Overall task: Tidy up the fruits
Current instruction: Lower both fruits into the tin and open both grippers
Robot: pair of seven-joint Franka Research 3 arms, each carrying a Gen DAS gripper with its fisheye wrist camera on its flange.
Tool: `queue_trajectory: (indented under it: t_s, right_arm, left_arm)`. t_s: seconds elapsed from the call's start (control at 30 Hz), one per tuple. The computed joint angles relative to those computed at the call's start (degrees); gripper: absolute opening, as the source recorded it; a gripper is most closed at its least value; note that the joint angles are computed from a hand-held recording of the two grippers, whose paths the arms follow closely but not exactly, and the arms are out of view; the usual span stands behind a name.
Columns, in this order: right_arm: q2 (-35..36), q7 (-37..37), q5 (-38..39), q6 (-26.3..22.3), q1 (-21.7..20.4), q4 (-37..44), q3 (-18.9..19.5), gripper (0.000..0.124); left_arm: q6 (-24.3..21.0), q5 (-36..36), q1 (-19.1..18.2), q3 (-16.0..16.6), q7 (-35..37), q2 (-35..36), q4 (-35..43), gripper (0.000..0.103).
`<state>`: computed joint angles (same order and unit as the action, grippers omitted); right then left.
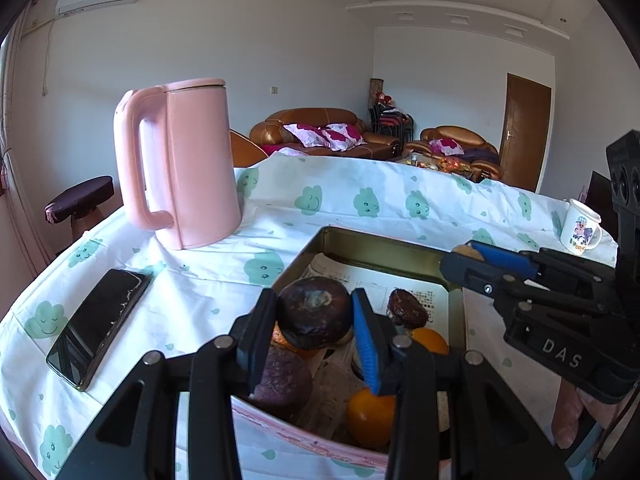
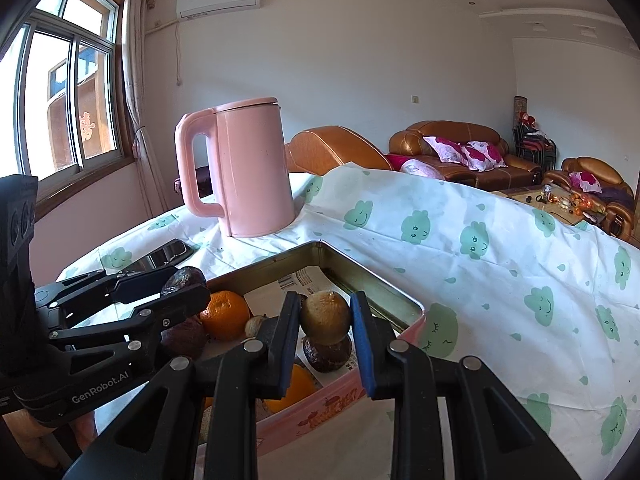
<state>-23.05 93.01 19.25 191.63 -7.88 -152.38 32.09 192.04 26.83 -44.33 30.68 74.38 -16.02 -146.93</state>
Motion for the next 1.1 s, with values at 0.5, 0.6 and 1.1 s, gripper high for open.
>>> queue_trajectory:
  t_s: [0.5, 0.6, 1.1]
  right_arm:
    - [1.12, 6.24, -7.25, -5.13, -5.77, 1.76, 3.67, 0.028]
    - [1.75, 7.48, -9.44, -6.96, -4.72, 2.3, 2.11, 0.028]
    - [-2.58, 14.04, -12.09, -3.77, -9.83, -0.5, 6.74, 0.066]
  left_arm:
    - [-1.94, -2.8, -1.53, 0.76, 2.89, 0.17, -0.01, 0.04]
    - [-1.73, -4.46, -0.42, -0.73, 4.65, -0.03, -0.57, 0.055]
    - [2.62, 2.55, 12.29, -10.93, -3.58, -0.12, -1.93, 0.093]
